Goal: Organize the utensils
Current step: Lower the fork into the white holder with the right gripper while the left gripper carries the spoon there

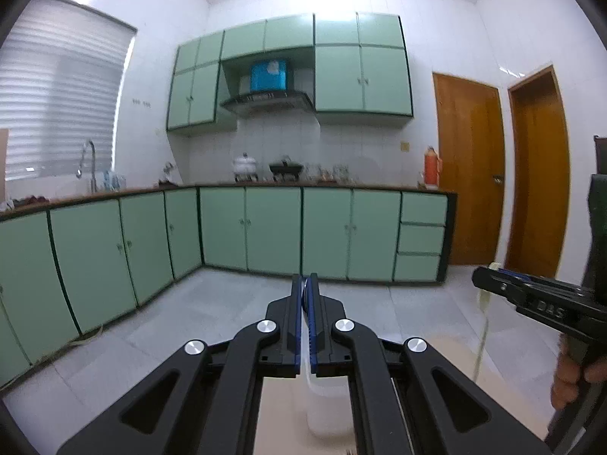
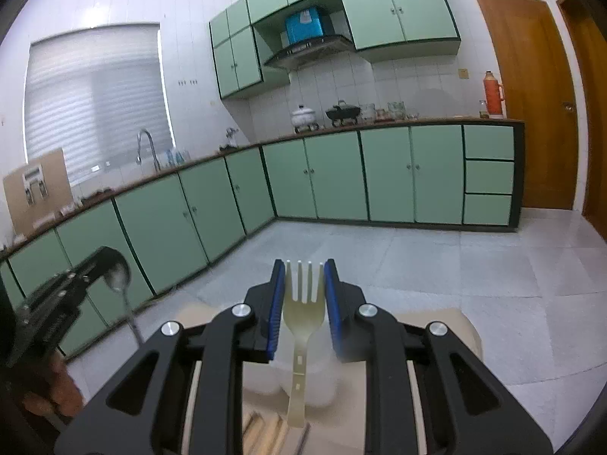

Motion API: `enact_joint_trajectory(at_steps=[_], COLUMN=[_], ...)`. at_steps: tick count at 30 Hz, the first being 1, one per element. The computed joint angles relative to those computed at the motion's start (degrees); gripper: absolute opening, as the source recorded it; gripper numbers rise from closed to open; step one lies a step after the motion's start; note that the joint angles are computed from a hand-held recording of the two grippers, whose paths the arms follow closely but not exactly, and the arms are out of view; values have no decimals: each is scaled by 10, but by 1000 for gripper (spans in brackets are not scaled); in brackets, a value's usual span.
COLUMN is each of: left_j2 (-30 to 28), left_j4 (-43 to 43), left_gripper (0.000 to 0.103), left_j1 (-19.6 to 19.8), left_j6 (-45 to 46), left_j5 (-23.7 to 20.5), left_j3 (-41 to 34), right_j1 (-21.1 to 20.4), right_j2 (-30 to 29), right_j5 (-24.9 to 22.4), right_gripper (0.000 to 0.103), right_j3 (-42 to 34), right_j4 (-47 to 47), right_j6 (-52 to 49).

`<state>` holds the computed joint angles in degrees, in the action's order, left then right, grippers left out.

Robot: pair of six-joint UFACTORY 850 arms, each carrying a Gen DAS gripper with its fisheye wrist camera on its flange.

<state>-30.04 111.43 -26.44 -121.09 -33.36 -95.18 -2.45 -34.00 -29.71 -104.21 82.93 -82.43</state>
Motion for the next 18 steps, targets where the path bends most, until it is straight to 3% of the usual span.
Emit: enact_joint_trajectory(at_steps=[8,13,18], left_j2=[-113,-182,-201], left_j4=[-22,-141,-225], left_gripper=[3,3,3], left_j1=[11,27,36], left_j6=[78,175,237], left_j5=[-45,1,30], left_j3=[-158,-256,-269], right_j1=[23,41,47], right_j2=[-80,-134,-163], right_j5=[38,71,65], right_gripper=[20,20,20], right_j3=[-129,-192,-216], right_j4=[-58,-149,-230], right_j6=[73,150,241])
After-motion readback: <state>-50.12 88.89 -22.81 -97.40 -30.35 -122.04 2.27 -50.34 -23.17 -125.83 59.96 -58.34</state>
